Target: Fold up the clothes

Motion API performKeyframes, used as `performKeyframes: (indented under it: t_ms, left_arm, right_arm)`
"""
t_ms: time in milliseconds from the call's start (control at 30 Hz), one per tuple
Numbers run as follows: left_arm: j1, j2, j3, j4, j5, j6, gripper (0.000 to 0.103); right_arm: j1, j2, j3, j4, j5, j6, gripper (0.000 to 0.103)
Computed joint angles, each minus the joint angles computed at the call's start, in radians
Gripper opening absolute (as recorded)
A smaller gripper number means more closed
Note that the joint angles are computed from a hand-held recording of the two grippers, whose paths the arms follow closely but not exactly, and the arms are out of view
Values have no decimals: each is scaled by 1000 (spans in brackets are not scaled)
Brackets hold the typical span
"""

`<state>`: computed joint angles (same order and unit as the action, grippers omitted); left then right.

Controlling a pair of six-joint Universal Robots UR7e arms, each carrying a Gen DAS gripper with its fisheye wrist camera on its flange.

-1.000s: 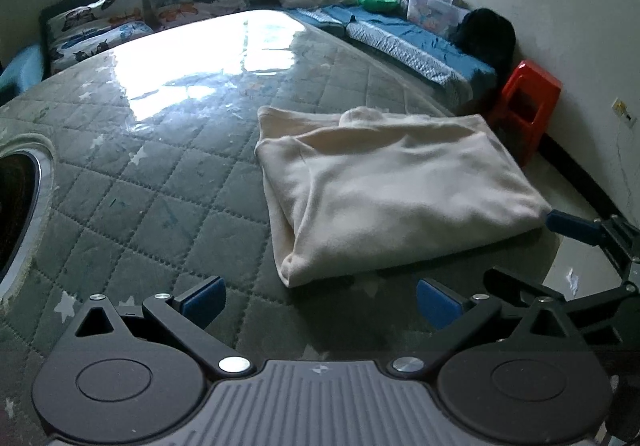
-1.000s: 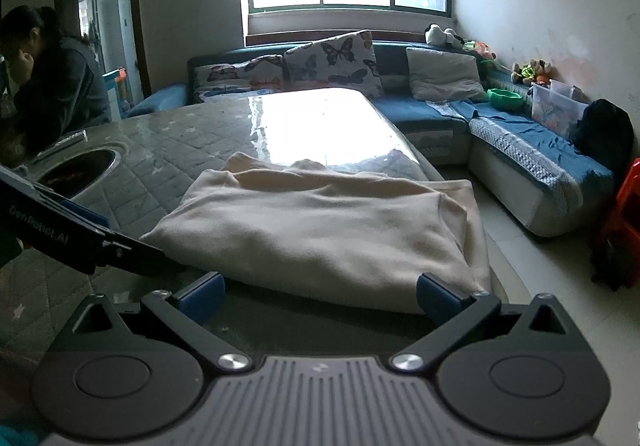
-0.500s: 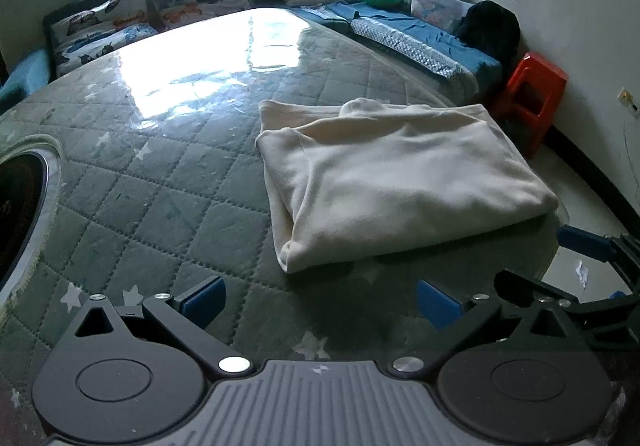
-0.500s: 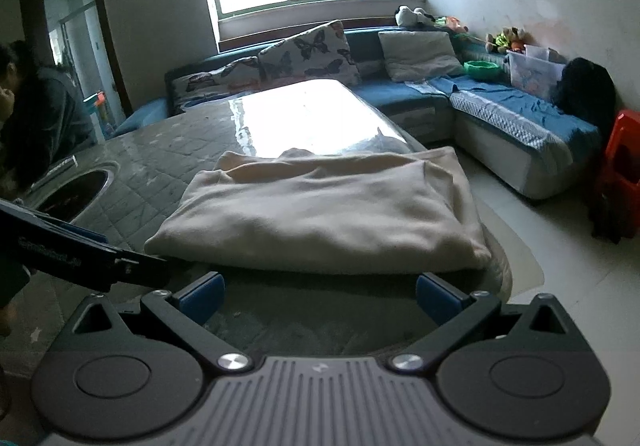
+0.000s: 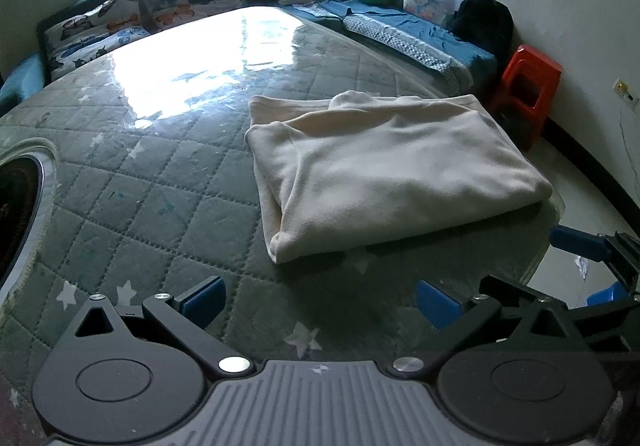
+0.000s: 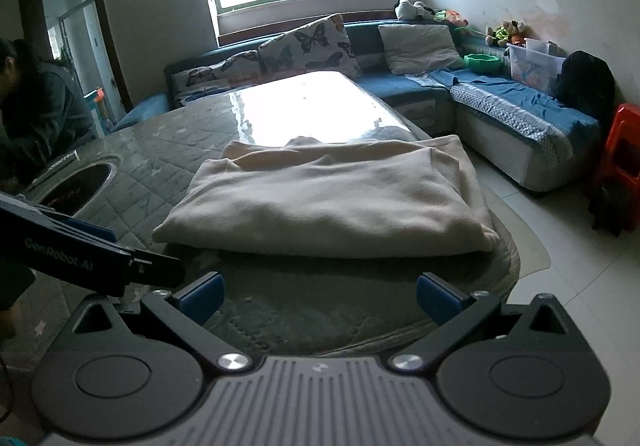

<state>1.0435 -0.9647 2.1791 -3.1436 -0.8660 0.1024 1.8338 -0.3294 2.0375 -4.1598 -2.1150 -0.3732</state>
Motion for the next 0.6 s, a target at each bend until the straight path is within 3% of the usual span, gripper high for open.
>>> performKeyframes:
  t_ms: [600]
  left_arm:
    - [1,12,-2,-11,11,4,103]
  right_arm:
    - [-3,5,1,5,13,17,103]
